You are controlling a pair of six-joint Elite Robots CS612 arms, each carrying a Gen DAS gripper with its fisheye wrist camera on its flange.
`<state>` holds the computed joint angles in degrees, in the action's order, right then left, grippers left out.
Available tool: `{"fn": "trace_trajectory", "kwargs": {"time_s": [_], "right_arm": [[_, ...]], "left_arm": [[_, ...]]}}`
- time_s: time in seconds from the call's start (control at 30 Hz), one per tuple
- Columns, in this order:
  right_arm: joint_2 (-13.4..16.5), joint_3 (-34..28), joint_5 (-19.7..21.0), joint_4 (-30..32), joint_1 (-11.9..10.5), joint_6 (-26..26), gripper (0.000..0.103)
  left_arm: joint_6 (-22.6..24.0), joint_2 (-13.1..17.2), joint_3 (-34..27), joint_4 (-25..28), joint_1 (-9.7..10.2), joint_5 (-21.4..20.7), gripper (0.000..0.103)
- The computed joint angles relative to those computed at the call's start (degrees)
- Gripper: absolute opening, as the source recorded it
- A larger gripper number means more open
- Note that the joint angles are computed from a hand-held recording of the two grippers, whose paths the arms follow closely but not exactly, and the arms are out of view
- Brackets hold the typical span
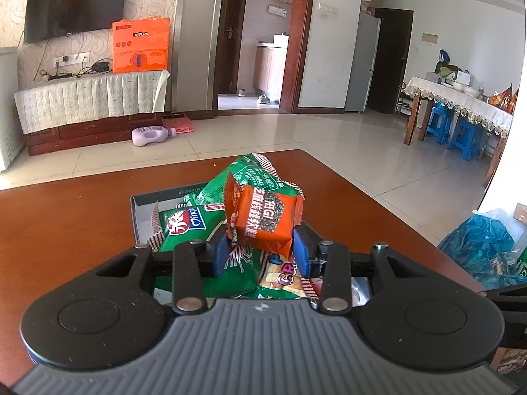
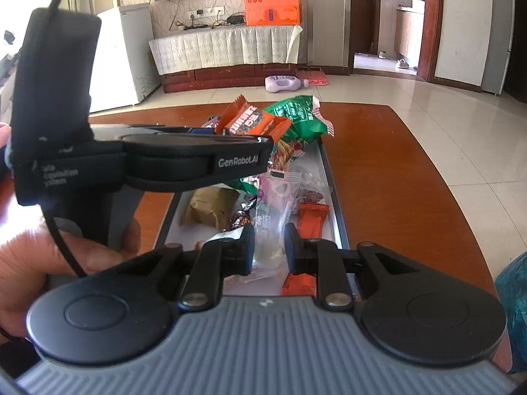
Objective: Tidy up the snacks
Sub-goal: 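Lower the orange packet with the left tool while the right tool lowers the clear packet into the box, then open the left tool to drop the orange packet while the right tool releases the clear packet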
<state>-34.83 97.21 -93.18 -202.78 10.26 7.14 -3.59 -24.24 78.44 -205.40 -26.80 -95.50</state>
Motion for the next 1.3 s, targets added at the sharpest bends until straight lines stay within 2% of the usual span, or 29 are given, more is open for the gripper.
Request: {"fn": "trace_trajectory", "kwargs": {"time_s": [0.2,0.57,0.9,1.0,1.3], "right_arm": [[0.36,-0.99,0.00,1.62,-0.19,-0.14,0.022],[0.60,-1.63,-0.57,2.71,-0.04,0.27,0.022],[0.98,-2.25,-0.62,3.12,0.13,-0.15,0.023],[1.04,-2.30,-0.52,3.13,0.05,-0.01,0.023],[1.17,-2.38,-0.58,2.99,0.01,0.46,0.023]], "left_arm": [[0.46,0.09,0.03,0.83,-0.36,1.51,0.061],[1.37,-0.62,1.04,1.78,-0.03,1.63,0.063],[2.22,-0.76,1.72,1.66,-0.26,1.89,0.077],[2.33,-0.74,1.82,1.63,-0.28,1.95,0.084],[2.57,-0.94,2.31,1.90,-0.53,3.10,0.087]]}}
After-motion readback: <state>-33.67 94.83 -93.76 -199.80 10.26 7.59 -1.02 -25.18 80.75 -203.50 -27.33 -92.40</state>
